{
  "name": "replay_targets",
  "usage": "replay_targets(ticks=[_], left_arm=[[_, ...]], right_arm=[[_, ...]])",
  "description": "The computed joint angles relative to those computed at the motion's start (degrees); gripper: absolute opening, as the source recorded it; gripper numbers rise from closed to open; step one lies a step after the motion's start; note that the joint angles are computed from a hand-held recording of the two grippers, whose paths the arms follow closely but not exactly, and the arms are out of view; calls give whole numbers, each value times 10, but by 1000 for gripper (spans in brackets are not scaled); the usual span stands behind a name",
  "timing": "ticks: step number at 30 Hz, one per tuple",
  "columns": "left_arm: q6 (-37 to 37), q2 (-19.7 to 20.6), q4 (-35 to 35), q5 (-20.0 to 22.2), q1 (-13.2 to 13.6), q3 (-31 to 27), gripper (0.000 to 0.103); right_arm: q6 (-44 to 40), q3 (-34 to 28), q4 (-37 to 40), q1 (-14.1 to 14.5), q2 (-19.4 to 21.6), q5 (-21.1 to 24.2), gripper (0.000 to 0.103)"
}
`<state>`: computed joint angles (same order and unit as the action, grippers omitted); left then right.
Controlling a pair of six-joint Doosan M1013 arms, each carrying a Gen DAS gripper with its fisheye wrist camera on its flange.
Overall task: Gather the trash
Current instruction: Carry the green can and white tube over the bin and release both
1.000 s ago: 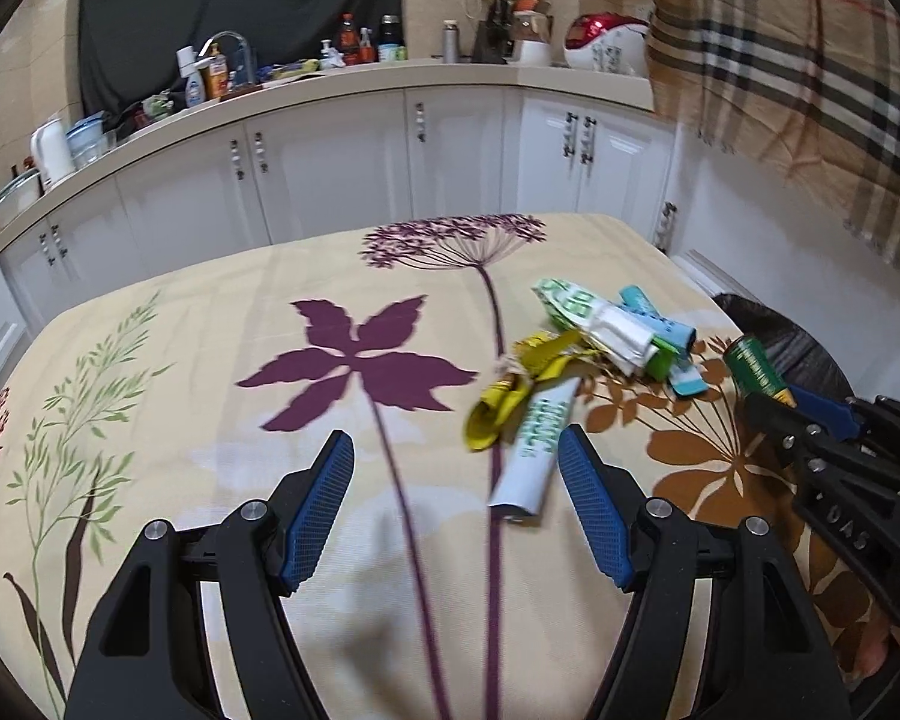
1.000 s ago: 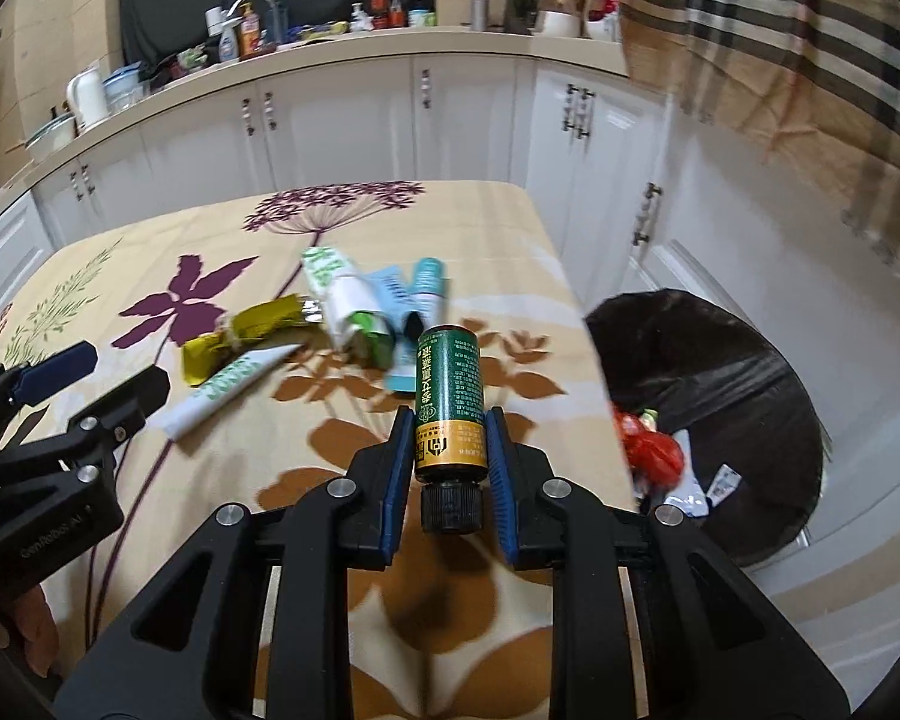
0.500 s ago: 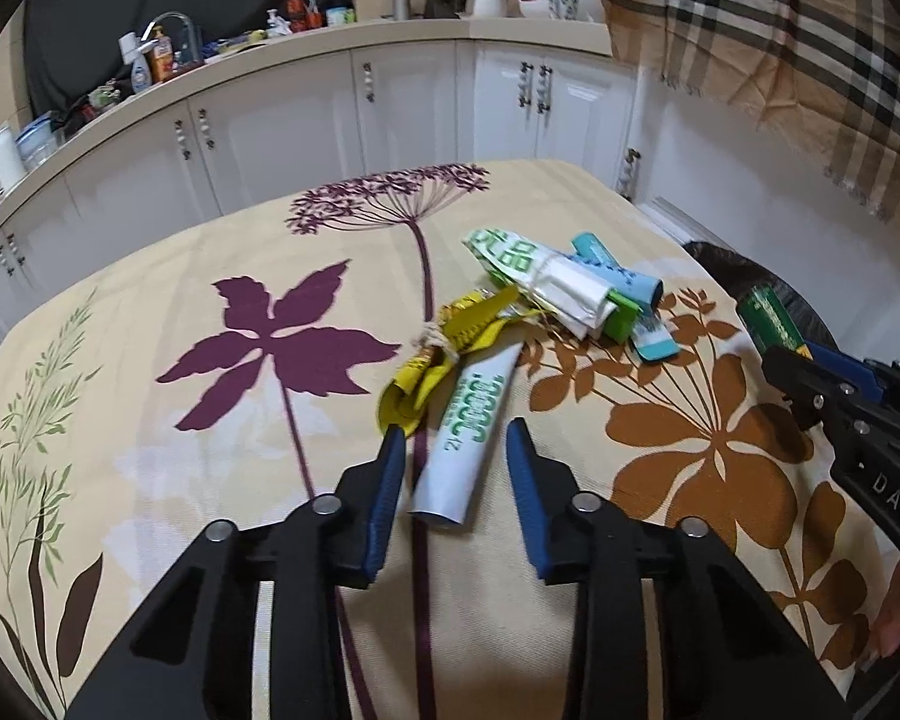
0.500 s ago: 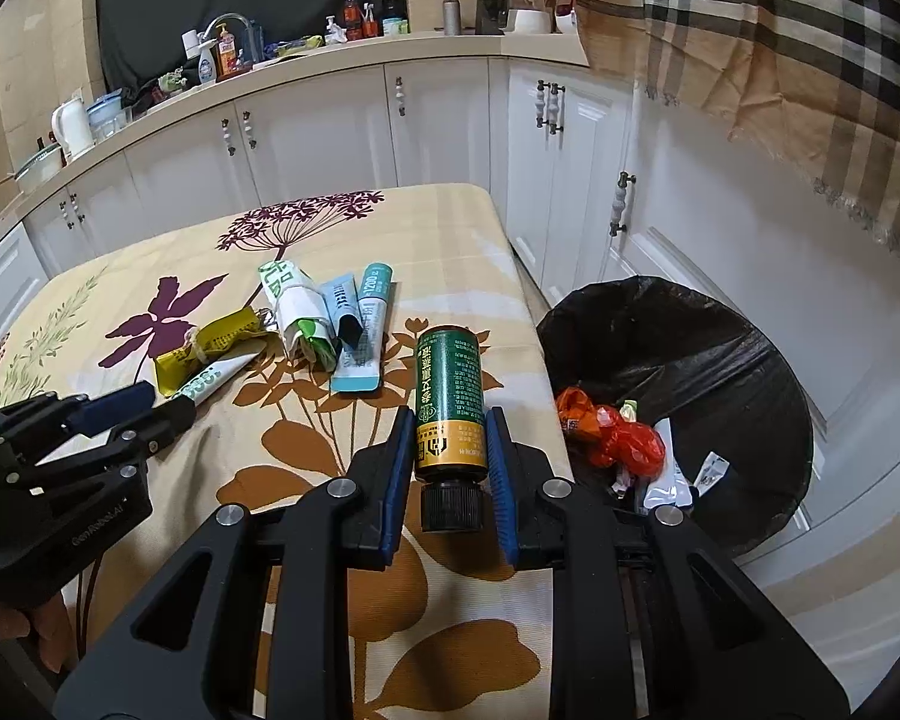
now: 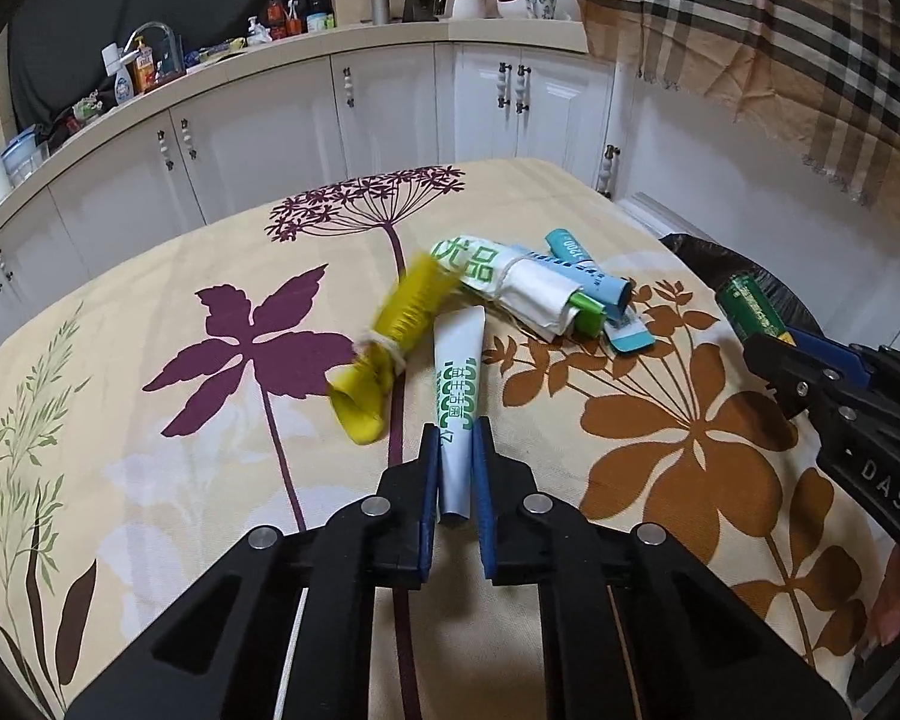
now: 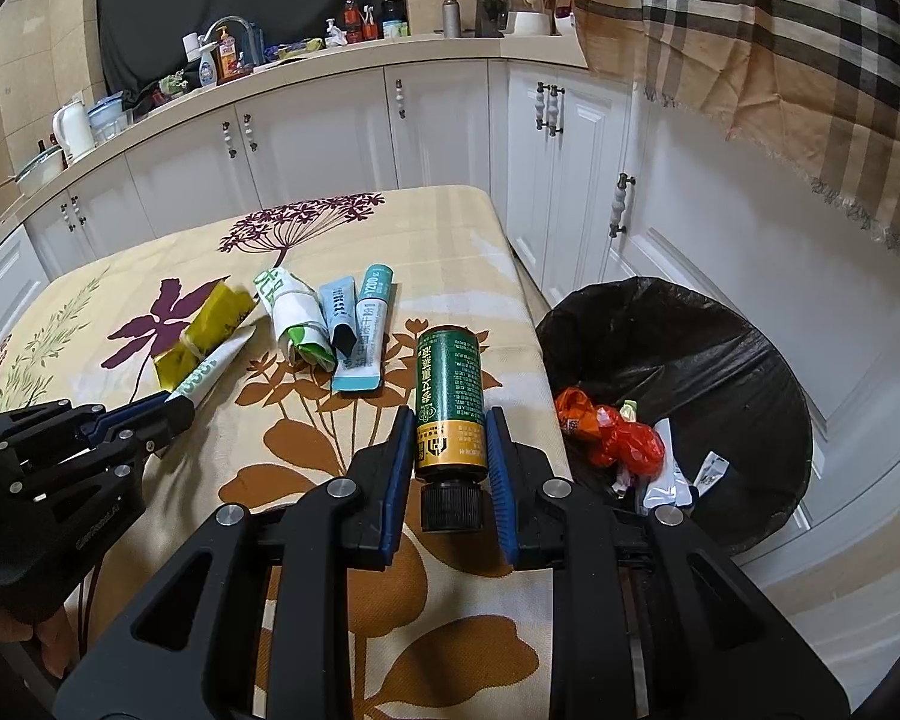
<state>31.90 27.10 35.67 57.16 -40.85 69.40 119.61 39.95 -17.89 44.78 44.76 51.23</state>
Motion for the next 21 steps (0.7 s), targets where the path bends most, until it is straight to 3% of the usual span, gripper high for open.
replay_targets(ticks=[13, 21], left_arm=[[-68, -22, 61, -19, -14, 18, 11], [-78, -15, 95, -23, -22, 2, 11]], right_arm=[[21, 21, -29, 5, -16, -27, 23], [53, 39, -64, 4, -29, -41, 23]])
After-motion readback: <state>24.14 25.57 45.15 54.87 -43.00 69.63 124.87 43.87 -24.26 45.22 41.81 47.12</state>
